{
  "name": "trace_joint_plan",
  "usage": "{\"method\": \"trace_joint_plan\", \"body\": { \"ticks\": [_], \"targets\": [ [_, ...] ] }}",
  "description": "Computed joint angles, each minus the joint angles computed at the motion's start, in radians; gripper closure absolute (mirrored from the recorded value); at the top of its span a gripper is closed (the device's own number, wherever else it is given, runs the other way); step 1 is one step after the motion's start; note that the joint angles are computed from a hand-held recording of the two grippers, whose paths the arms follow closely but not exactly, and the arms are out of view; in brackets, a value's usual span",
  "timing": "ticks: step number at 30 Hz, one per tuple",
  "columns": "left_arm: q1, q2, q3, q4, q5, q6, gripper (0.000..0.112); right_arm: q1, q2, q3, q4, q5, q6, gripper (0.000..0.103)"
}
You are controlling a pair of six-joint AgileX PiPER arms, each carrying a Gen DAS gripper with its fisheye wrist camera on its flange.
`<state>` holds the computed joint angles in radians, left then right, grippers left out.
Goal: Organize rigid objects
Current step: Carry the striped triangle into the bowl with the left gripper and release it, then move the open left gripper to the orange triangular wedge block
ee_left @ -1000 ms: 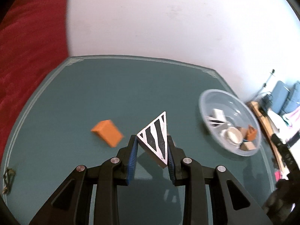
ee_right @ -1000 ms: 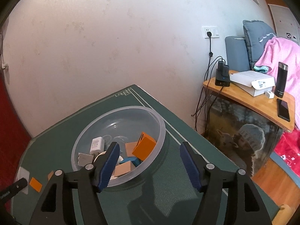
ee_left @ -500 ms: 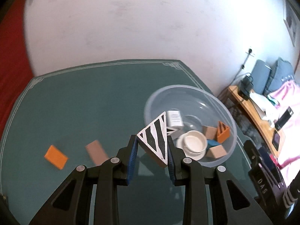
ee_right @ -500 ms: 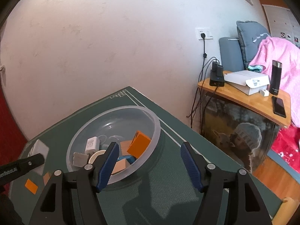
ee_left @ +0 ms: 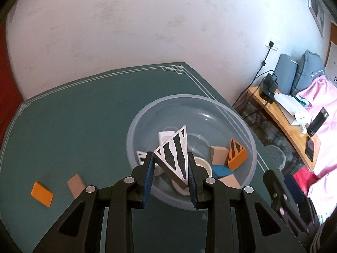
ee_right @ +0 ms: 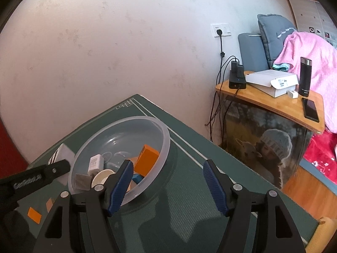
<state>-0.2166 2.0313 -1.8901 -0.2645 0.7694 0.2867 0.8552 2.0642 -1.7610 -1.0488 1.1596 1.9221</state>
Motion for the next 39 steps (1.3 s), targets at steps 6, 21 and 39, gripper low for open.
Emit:
{"method": "trace_joint_plan", "body": {
  "ticks": [6,21,39],
  "targets": [
    [-0.011,0.023,-0.021,0.033,-0.001,-0.036,0.055,0.001,0.0,0.001,-0.001,0.0,0.003,0.031],
    [0.035,-0.022,0.099,0.07,-0.056,-0.053,0.054,0.0,0.008,-0.012,0.003,-0.001,-0.005,0.031],
    [-0.012,0.056,0.064,0.244,-0.094,-0.19,0.045,-0.001,0.009,-0.012,0.002,-0.005,-0.004,0.031]
  ]
}}
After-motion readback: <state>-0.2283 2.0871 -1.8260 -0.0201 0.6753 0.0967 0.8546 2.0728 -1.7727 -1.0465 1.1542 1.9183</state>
